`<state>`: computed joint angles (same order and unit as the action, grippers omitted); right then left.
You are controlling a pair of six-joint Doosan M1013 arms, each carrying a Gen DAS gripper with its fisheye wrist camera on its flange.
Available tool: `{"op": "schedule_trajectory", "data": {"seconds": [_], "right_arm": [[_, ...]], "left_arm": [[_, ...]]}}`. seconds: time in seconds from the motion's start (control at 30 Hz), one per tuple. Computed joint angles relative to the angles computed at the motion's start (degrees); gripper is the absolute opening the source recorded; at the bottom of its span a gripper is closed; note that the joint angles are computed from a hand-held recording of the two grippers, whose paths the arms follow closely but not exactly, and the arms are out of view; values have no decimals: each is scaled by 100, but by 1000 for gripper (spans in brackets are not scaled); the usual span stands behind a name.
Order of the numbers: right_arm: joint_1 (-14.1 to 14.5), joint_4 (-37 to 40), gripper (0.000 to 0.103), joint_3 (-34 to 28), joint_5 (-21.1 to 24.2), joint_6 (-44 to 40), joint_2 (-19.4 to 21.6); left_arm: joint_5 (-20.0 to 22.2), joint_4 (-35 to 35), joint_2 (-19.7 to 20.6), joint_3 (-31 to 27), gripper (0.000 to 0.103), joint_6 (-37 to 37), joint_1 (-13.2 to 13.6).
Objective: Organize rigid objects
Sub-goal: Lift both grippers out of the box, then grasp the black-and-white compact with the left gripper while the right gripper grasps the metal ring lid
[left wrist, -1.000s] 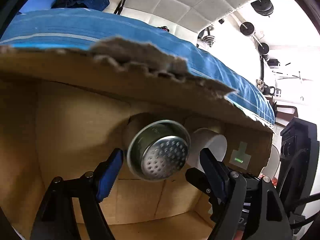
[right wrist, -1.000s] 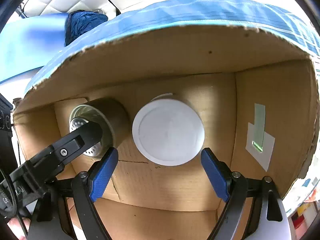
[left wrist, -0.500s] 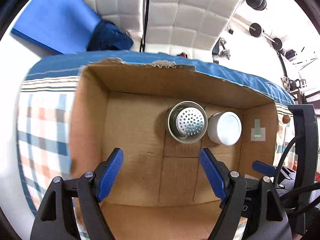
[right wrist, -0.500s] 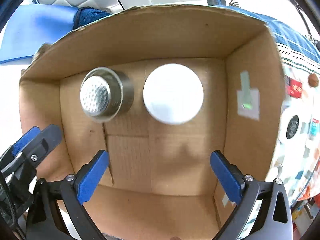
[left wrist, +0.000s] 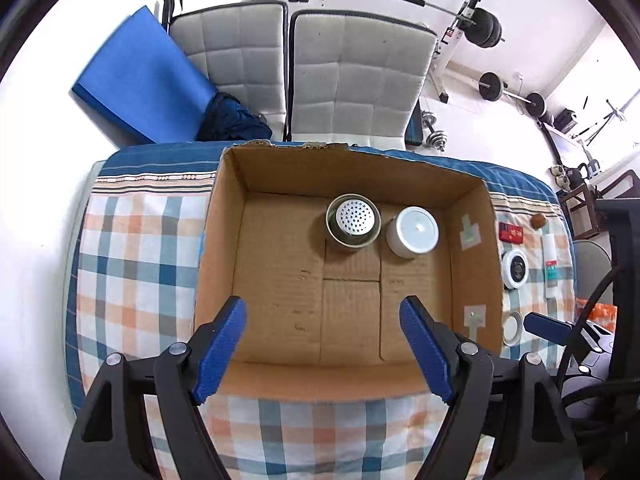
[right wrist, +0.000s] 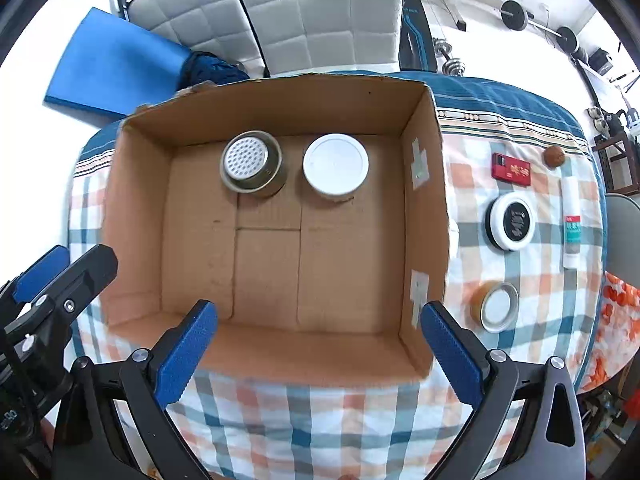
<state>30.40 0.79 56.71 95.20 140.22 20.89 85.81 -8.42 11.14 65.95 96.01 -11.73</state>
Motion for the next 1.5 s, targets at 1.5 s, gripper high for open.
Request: {"op": "schedule_trajectory", "data": {"seconds": [1.5], "right_arm": [[-3167,738,88,4435,-1314,-376,-2567]], "left_arm": [[935,486,1874,-480,76,-1009,-2823]]}}
